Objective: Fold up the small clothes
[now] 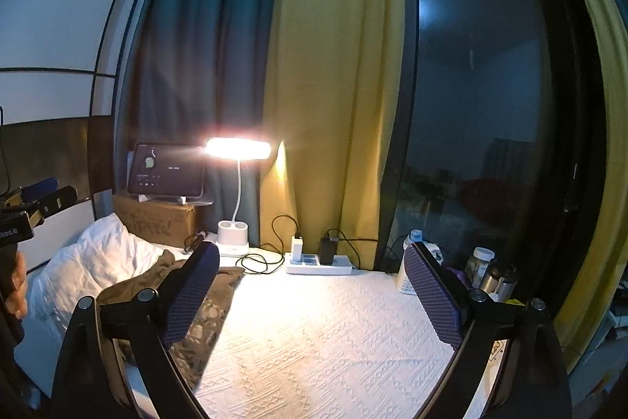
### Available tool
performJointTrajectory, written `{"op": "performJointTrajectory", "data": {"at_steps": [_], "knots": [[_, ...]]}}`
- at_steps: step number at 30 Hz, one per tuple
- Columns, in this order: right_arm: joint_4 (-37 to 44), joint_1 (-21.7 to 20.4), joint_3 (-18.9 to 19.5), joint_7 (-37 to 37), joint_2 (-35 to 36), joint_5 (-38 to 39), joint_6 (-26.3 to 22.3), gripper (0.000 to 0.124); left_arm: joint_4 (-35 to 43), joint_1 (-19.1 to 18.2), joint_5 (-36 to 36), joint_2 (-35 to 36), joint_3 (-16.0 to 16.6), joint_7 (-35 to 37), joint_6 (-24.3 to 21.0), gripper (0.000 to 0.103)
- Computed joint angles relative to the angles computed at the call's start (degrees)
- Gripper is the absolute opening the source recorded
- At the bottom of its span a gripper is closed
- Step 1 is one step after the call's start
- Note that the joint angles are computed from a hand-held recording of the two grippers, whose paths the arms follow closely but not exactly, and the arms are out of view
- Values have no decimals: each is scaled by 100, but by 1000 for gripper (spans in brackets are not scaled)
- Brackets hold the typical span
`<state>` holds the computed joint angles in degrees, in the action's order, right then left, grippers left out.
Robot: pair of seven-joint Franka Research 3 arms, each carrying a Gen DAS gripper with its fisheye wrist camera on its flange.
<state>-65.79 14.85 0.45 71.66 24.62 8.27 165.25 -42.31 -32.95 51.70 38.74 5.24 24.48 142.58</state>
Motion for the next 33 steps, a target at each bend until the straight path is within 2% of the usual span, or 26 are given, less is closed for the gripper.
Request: {"op": "performJointTrajectory", "data": {"at_steps": [12, 33], "knots": [[-21, -22, -14, 34, 19, 21, -42, 96, 301, -12, -286, 183, -33, 191, -158, 100], [-124, -22, 5, -1, -24, 31, 6, 96, 305, -56, -278, 186, 20, 170, -210, 101]]}}
